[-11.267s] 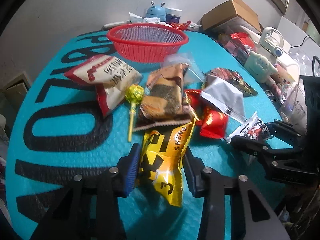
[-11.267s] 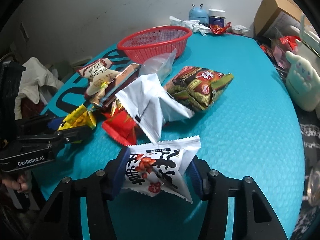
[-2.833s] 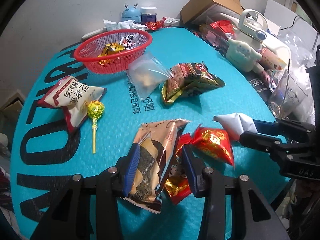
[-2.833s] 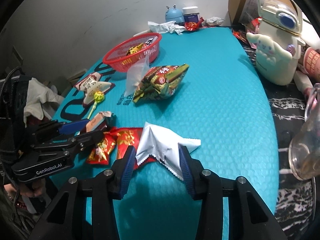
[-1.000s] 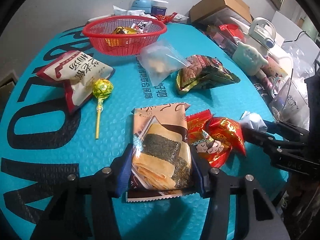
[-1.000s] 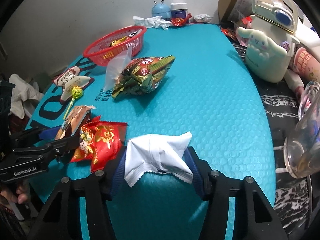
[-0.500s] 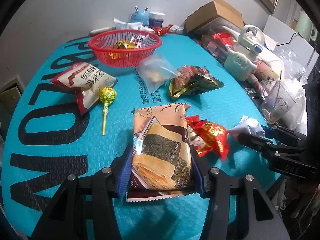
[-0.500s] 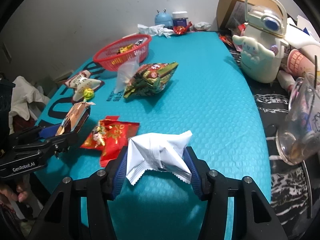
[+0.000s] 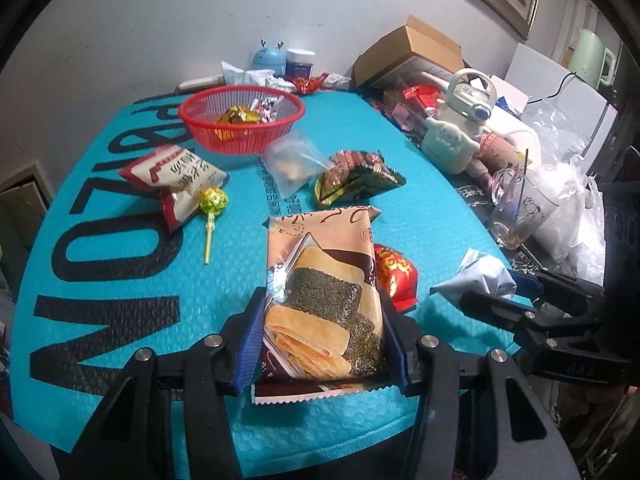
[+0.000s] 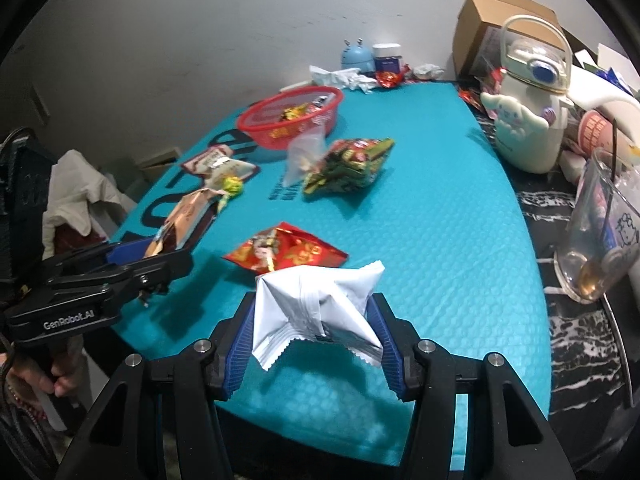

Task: Organize snacks
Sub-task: 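Lift and carry both held packets over the red basket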

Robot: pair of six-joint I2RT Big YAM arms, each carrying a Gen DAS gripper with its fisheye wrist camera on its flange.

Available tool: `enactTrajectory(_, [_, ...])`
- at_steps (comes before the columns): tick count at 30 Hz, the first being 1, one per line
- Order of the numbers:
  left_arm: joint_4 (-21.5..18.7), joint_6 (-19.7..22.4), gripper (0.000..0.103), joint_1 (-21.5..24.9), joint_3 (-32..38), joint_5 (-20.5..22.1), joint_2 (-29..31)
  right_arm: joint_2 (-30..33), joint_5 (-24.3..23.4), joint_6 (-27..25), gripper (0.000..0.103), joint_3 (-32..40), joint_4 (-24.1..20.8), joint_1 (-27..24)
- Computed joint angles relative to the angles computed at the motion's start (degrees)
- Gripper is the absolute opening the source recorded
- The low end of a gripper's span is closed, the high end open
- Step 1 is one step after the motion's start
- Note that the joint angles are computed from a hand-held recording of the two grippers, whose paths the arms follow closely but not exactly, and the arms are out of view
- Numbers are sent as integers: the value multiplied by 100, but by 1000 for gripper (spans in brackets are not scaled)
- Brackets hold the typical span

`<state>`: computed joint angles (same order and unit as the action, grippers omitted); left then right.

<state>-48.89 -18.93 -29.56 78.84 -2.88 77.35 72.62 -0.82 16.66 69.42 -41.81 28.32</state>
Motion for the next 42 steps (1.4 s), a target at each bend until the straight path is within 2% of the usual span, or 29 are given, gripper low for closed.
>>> enactTrajectory(8, [91,171,51,45,318,-94,-2,128,-180,-211,54,351,21,19])
enactTrajectory(21, [200,569,51,414,1305,29,486,809,-346,-847,54,1606,-71,-187])
enactTrajectory(34, [216,955,51,820,2484,170,1272,2003,-565,-1307,55,3291,-311,-411])
enactTrajectory(42, [47,1168,51,1044,3336,225,1946,2830,-604,-1546,55,4440,-549,-510])
